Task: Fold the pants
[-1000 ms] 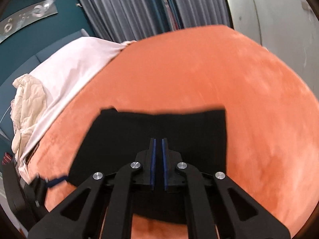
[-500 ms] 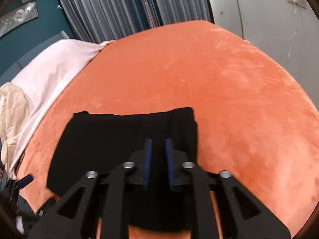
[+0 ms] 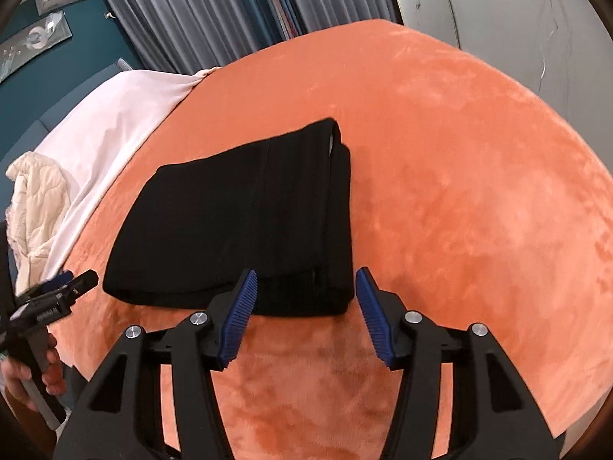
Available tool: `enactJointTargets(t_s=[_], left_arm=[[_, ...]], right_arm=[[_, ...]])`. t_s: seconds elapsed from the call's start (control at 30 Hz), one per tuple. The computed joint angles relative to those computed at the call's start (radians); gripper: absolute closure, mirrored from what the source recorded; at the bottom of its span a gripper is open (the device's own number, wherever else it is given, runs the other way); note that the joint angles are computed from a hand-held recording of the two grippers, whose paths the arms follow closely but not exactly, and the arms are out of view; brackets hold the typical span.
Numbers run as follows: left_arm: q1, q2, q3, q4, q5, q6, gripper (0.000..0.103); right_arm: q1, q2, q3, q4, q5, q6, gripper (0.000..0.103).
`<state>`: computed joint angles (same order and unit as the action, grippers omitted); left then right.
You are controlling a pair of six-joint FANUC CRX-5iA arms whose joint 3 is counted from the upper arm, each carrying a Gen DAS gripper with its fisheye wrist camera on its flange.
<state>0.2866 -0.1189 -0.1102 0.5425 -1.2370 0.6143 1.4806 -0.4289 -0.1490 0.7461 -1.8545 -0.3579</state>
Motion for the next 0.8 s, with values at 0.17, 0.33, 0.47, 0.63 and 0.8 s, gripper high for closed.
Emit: enactJointTargets(t_s=[0.17,0.33,0.47,0.63,0.8], left_arm=[[0.026,0.133,0.105,0.044,-0.144,0.13,0.006],[-0.025,0.149,0.131,0.015,-0.151,0.148,0.006],[-0.051,0.141,0.104,-0.031,-0.112,0.146,0.006],[-0.024,0.211,0.139,0.045,-0.214,0.18,0.006],[-0.05,0.322,0.224,0.062,-0.377,0.245,0.006]], right_arm=[[-0.06,-0.009,-0.011,0.004,0.082,0.042,0.051],[-0.073,0.013,0.021,0.024,0.077,0.097,0.078],[-0.083,-0.021,-0.018,-0.08,0.036,0.089,0.063],[0.034,-0.082,-0.073,0.015,0.011,-0.089,0.038],[0.054,-0.204,-0.173,0.013,0.143,-0.242,0.022]])
